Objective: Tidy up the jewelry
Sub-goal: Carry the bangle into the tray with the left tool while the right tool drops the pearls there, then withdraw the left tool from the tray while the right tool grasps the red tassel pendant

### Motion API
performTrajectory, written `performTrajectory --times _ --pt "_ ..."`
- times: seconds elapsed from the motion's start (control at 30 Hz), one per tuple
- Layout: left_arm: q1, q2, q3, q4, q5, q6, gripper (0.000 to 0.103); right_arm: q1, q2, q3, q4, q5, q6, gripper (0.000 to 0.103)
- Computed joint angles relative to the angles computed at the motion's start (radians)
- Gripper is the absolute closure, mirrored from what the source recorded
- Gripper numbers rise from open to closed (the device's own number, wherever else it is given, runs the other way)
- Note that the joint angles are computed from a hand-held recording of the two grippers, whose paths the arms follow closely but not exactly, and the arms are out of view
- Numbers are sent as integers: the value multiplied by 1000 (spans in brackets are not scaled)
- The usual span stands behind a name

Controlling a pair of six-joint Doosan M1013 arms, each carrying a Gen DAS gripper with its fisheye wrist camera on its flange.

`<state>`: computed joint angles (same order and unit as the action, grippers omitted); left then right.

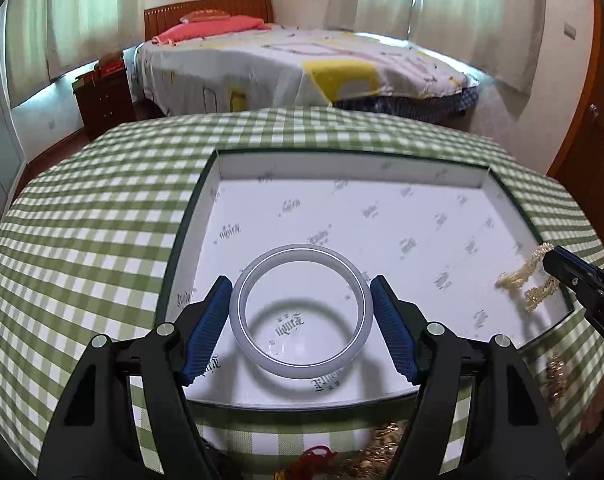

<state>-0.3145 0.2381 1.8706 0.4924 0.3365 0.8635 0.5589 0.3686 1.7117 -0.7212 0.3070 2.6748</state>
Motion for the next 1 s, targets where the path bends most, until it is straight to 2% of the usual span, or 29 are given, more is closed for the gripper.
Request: performTrajectory --times 0.13,0.33,0.47,0.63,0.83,1.0 --pt "9 13 -9 -66 14 56 34 -8 16 -7 95 24 -84 92" --pt "13 29 -21 -138 36 113 34 -13 29 -13 140 42 -122 92" --pt "8 35 -23 -130 43 103 34 -15 33 -13 143 44 -122 90" --pt "3 33 -11 -71 30 45 34 -14 32 -12 143 32 -130 79" --pt "4 23 -2 -49 24 31 33 -11 26 -2 114 10 -102 67" --pt "11 21 1 -66 30 45 30 -9 15 11 63 -5 -48 62"
